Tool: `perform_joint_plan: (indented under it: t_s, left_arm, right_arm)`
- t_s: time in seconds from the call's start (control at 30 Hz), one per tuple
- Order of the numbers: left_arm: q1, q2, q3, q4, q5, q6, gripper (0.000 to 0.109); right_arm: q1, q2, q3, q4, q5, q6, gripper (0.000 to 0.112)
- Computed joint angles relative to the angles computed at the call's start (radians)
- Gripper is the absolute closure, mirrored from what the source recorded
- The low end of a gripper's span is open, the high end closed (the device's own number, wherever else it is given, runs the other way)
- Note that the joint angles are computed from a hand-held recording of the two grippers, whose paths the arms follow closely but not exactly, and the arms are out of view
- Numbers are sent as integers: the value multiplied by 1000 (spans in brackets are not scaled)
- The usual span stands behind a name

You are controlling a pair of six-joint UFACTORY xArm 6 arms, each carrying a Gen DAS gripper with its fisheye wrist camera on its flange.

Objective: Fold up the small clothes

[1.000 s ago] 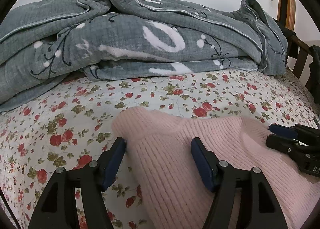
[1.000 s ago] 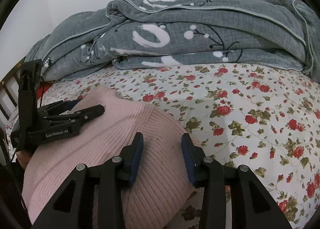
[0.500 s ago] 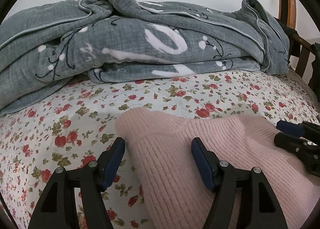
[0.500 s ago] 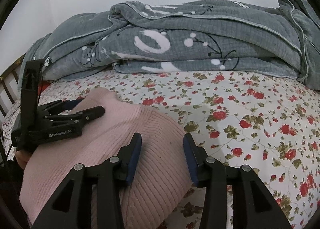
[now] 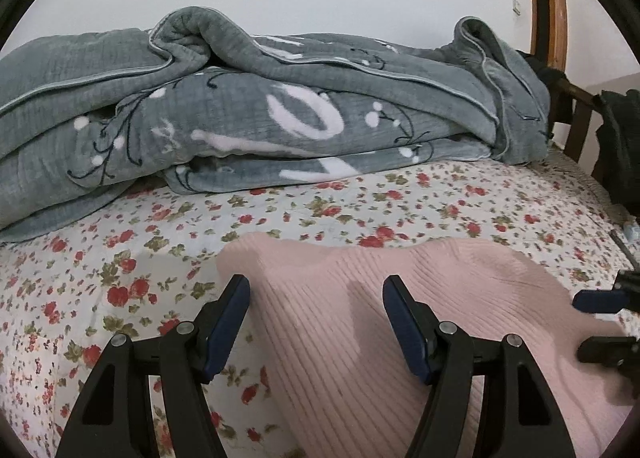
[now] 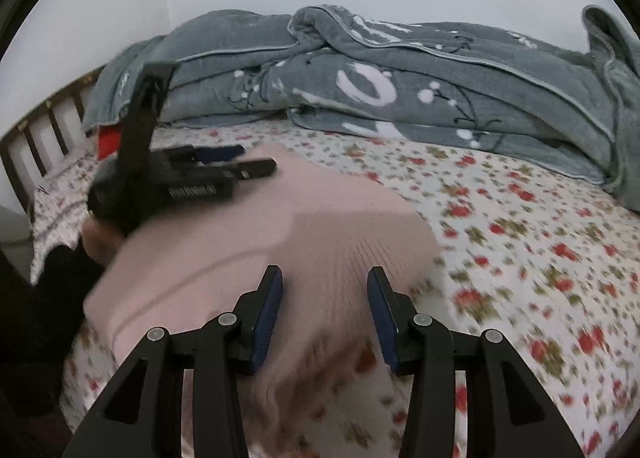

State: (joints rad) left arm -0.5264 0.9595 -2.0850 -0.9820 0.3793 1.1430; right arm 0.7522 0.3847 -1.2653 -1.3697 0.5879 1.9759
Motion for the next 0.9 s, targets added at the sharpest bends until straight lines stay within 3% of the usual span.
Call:
perform_joint_plan:
  t_s: [0.17, 0.37, 0.53, 0.7, 0.83, 0.9]
  left_arm:
    - [-30, -143, 199, -161, -60, 228, 41]
    - [-69, -364, 514, -245, -125, 381, 41]
    - [-89, -501, 701, -487, -207, 571, 41]
    - [-126, -562, 801, -526, -294, 538, 41]
    - [-167, -562, 804, -707, -384, 679, 41]
    - [-168, -560, 807, -696, -386, 628, 41]
  right_arm:
    - [35, -26, 49, -68, 44, 137, 84]
    - [59, 11, -3, 3, 124, 37, 94]
    - [38, -16, 41, -9, 52, 92, 92]
    - [24, -69, 109, -54, -24, 178, 82]
    - [51, -100, 137, -41, 17, 184, 79]
    - [67, -104, 132, -18, 46, 157, 79]
